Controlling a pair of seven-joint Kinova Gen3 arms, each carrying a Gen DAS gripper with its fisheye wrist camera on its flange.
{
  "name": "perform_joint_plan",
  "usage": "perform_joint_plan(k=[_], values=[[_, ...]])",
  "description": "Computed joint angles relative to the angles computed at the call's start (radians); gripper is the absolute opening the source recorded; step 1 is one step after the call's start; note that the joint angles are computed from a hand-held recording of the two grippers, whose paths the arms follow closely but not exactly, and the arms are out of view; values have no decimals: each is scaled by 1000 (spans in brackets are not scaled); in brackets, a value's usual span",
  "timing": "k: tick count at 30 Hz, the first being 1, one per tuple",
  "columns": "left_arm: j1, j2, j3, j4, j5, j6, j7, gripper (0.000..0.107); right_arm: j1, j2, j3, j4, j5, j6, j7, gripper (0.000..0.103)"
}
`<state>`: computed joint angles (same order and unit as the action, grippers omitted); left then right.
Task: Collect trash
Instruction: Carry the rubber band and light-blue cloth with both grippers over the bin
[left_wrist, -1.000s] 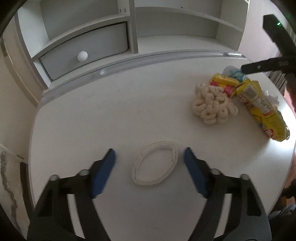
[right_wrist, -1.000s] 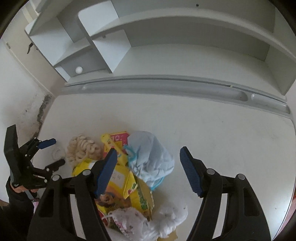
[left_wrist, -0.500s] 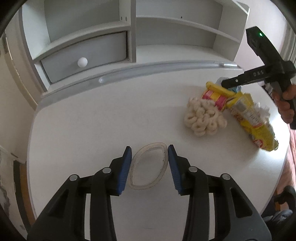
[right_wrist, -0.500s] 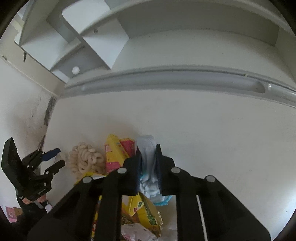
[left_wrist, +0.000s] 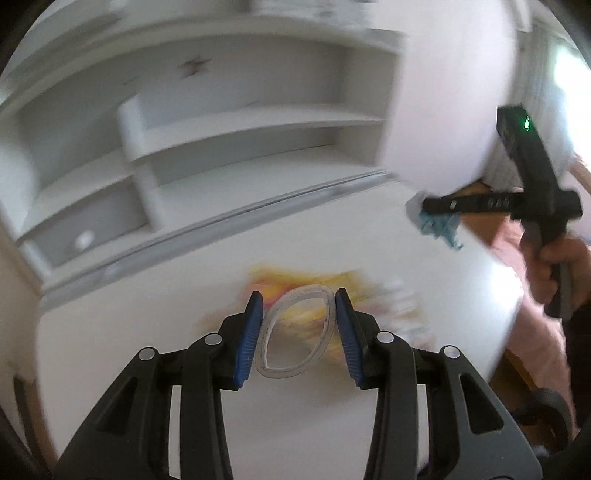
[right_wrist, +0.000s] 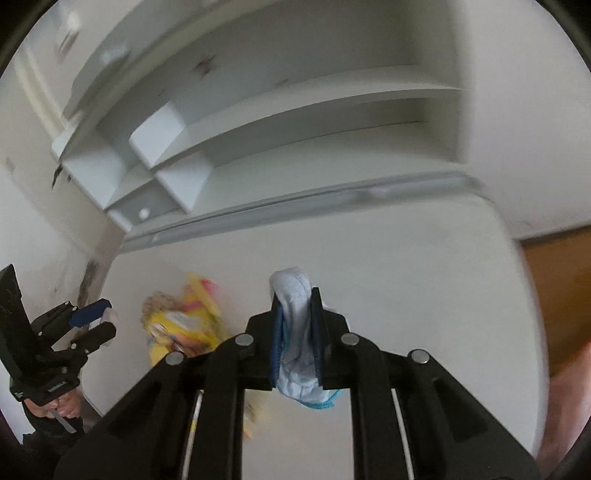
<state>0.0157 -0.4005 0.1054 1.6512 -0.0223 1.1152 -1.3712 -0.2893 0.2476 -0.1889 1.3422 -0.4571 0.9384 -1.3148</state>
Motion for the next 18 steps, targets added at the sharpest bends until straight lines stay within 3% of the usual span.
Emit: perform_joint_plan(k=[4, 6, 11, 15, 18], values=[[70, 113, 141, -73, 21, -74, 58, 39, 180, -143, 26, 185, -57, -26, 60, 14], [147, 199, 210, -124, -17, -113, 112, 39, 268, -201, 60, 278, -109, -40, 120, 14], [291, 419, 344, -262, -103, -184, 190, 39, 343, -302, 252, 497, -149, -128, 218, 14], [447, 605, 335, -363, -119, -250, 183, 39, 443, -280, 374, 605, -181, -148, 301, 14], [478, 736, 365, -431, -77, -268, 127, 39, 527, -217, 398, 648, -194, -164, 348, 14]])
